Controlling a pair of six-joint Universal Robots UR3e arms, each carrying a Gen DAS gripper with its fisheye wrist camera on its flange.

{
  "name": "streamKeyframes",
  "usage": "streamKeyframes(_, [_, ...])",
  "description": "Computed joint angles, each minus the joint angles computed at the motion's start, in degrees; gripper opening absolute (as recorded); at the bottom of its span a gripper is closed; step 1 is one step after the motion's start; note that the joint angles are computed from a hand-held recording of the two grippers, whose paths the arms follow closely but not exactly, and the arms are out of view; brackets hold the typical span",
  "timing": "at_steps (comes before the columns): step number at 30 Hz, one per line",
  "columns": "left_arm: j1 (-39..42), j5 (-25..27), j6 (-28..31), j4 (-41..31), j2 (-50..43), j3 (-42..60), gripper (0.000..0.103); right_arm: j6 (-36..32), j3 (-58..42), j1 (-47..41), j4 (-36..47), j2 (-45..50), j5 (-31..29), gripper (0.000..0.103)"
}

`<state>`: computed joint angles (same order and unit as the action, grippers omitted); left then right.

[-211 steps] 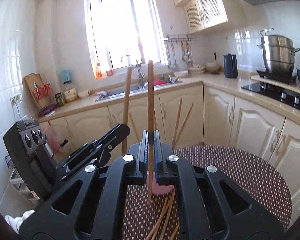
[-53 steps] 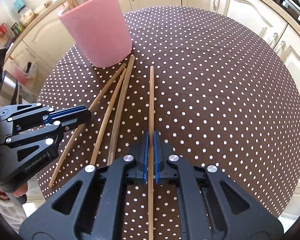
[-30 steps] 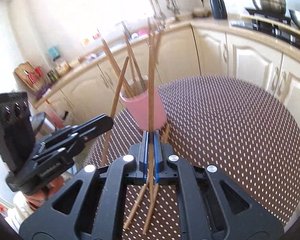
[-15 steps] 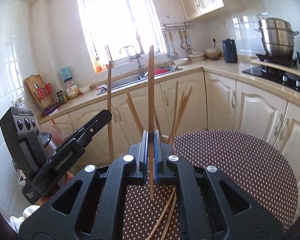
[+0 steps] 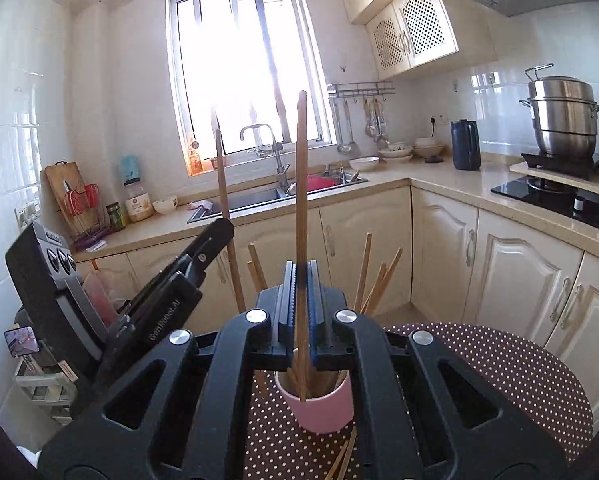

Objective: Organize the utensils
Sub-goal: 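Lift both held chopsticks and carry them over the pink cup, then lower both chopsticks into the pink cup and open both tools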

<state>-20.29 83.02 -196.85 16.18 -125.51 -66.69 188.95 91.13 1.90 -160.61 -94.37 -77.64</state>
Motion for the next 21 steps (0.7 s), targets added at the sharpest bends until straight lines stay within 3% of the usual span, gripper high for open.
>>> streamKeyframes(8, [-0.61, 2.29, 0.71, -0.64, -6.21, 4.89, 0.006, -0.09, -0.98, 1.51, -3.73, 4.83, -2.43, 0.005])
streamKeyframes(21, [-0.45, 0.75, 3.34, 0.96, -4.93, -2.36, 0.006, 0.96, 1.61, 1.84, -4.42, 6.53, -2.15, 0.005])
